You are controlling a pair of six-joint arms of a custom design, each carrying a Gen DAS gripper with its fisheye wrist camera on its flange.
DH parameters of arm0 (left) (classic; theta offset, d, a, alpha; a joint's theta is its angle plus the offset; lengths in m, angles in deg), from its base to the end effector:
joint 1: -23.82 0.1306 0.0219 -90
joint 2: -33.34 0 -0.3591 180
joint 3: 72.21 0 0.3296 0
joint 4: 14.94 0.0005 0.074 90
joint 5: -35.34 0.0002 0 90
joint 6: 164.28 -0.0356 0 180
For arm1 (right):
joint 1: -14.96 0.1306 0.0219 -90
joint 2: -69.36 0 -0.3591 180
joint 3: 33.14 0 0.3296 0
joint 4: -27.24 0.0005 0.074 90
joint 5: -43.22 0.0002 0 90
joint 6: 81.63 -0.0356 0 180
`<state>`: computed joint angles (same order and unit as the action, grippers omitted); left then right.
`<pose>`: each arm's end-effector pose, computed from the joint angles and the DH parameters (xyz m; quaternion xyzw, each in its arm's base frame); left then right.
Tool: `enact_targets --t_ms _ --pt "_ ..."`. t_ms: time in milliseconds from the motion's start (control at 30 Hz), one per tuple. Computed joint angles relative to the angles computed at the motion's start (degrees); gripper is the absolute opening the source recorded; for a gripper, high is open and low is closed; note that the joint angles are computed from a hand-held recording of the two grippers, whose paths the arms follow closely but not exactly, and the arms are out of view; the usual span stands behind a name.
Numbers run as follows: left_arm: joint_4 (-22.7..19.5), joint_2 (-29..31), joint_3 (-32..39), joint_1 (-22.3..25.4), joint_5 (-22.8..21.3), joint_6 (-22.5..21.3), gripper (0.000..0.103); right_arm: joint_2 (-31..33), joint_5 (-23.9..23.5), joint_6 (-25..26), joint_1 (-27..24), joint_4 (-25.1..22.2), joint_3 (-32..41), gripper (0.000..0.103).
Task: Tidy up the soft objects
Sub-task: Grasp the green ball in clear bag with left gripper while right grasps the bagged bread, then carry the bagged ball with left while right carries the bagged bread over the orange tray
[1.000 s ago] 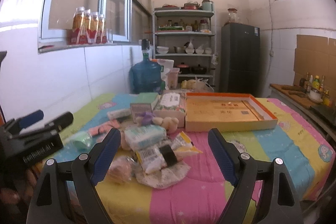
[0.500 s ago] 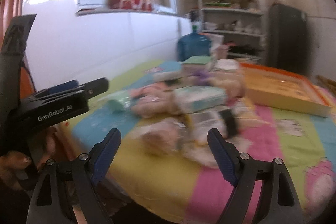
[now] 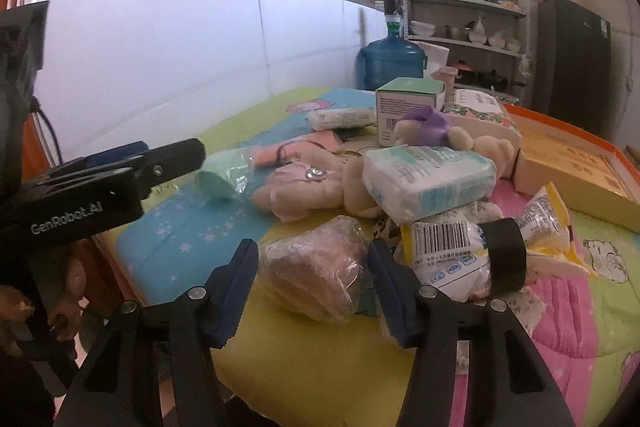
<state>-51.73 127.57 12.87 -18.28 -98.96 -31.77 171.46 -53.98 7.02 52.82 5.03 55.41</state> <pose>0.3449 -0.2788 0.3647 -0.1445 0.8581 0.0247 0.4922 0.3972 0.3138 0.3405 -0.3054 0.8346 0.2053 0.4098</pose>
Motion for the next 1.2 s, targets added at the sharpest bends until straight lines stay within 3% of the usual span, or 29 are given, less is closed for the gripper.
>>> enact_targets --t_ms 67,400,433,500,533,567,800,1200 --pt "-0.8 0.4 0.2 0.7 -0.3 0.1 0.083 0.5 -0.3 -0.6 -0.2 -0.5 0.6 0.065" --pt "-0.6 4.4 1.7 5.2 7.0 -1.3 0.083 0.3 -0.6 0.3 -0.3 0.9 -0.3 0.066" --pt "-1.0 4.9 2.0 5.4 7.7 -1.0 0.081 0.2 -1.0 0.5 -0.4 0.8 -0.3 0.066" --pt "-0.7 6.0 2.3 5.8 10.1 -1.2 0.067 0.3 -1.2 0.5 -0.5 0.5 0.0 0.065" --pt "-0.6 6.2 2.4 5.5 9.8 -1.4 0.063 0.3 -1.4 0.5 -0.5 0.4 0.0 0.064" --pt "-0.3 6.4 2.4 5.1 8.3 -1.9 0.046 0.2 -1.5 0.4 -0.5 0.5 0.0 0.063" --pt "4.9 3.4 -1.9 5.3 9.6 -0.4 0.045 0.1 -4.1 -0.9 -1.0 1.7 -0.6 0.058" --pt "2.3 -1.7 -2.0 2.9 4.4 0.2 0.045 -1.4 -6.1 -0.2 -0.2 7.3 0.2 0.058"
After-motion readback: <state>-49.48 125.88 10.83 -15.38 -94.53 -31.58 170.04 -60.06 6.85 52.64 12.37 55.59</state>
